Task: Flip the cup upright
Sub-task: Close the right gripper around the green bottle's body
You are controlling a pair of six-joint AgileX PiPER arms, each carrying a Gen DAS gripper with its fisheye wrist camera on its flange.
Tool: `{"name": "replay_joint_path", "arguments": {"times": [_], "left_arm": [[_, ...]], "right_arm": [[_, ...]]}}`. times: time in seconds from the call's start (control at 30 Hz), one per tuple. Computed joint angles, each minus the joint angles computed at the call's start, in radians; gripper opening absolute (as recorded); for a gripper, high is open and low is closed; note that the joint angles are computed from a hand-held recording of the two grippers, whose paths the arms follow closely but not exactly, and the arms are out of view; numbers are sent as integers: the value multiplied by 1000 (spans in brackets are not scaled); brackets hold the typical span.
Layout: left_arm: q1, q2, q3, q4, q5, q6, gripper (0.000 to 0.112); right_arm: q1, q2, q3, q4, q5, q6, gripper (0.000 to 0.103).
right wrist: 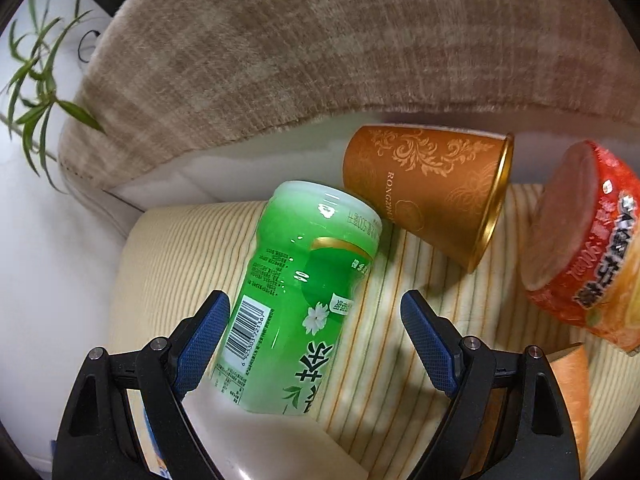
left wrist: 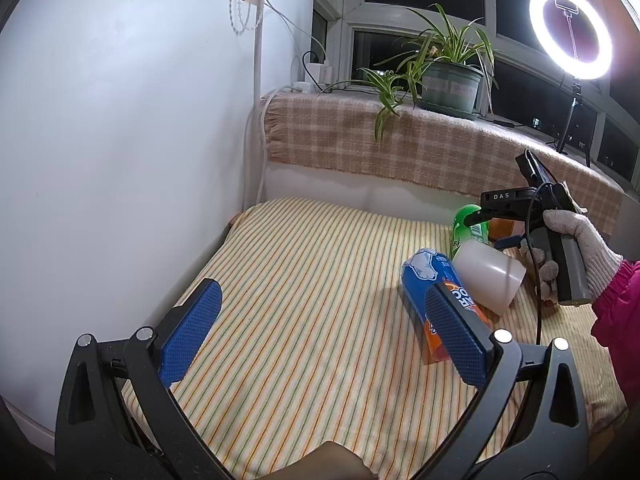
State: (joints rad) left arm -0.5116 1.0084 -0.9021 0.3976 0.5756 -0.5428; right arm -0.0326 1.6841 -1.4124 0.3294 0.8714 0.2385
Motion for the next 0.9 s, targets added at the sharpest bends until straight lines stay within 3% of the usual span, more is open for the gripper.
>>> {"name": "replay_joint_path", "arguments": {"times": [0.17, 0.27, 0.57, 0.9], "left_arm": [[1, 5, -1, 8, -3, -3, 103], [2, 9, -3, 11, -7, -5, 103], [-1, -5, 3, 34, -1, -19, 103], [-26, -47, 12, 75, 28, -54, 103]], "right_arm": [[-58, 18, 24, 166, 9, -95, 80], [-73, 29, 34, 250, 3, -161, 64], [-16, 19, 7, 189, -31, -118, 60], [-53, -54, 10, 216, -29, -178, 58]]}}
